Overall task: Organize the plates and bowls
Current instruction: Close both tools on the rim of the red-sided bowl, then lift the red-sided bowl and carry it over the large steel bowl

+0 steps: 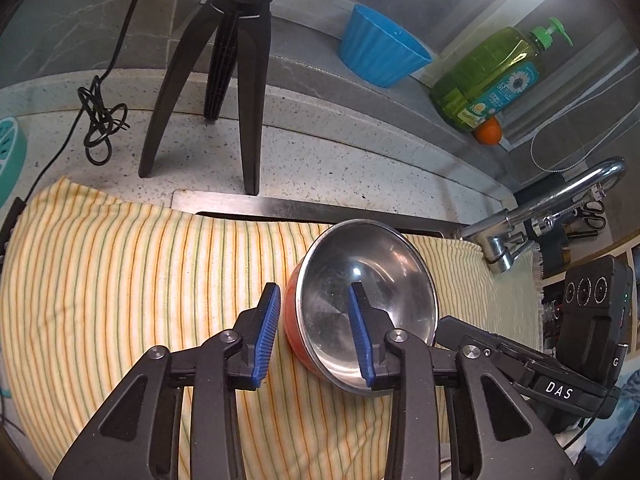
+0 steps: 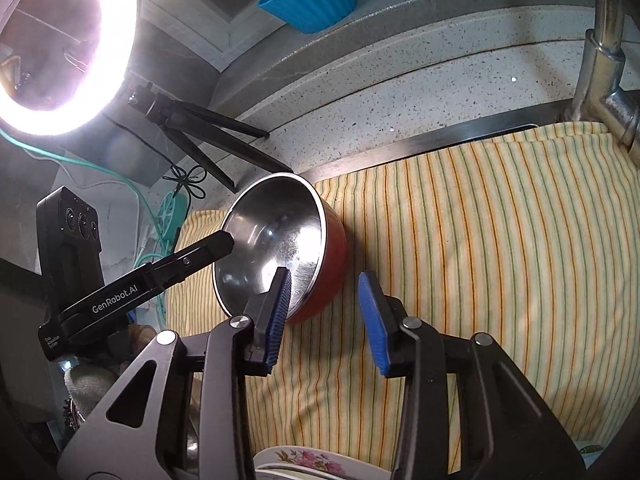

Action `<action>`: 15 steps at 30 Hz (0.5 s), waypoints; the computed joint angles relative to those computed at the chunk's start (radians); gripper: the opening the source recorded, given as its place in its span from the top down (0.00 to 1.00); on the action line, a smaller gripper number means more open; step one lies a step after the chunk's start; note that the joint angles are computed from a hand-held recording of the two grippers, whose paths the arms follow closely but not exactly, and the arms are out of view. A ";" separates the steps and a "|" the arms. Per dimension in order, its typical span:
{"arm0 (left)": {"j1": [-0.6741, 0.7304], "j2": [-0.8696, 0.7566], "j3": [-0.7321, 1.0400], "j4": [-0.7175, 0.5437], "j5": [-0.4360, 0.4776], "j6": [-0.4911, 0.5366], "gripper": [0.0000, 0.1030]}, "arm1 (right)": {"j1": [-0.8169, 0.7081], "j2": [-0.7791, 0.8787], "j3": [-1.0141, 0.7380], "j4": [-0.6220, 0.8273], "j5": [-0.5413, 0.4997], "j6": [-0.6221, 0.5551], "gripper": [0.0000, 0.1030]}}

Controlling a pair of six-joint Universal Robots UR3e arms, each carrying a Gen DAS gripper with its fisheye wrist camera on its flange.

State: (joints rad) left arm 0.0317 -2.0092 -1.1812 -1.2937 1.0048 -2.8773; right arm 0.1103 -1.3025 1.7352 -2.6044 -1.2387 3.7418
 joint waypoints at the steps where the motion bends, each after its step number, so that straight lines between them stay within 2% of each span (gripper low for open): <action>1: -0.003 -0.006 0.005 -0.001 0.003 0.001 0.72 | -0.002 0.006 0.000 -0.004 0.007 0.001 0.64; 3: -0.006 -0.014 0.012 -0.006 0.004 0.003 0.79 | -0.002 0.018 -0.006 -0.005 0.010 0.000 0.66; 10: -0.004 -0.022 0.016 -0.001 0.007 0.003 0.82 | 0.000 0.058 -0.032 -0.008 0.035 -0.003 0.80; 15: -0.004 -0.014 0.004 0.005 0.011 0.009 0.83 | 0.023 0.087 -0.080 0.010 0.006 -0.004 0.81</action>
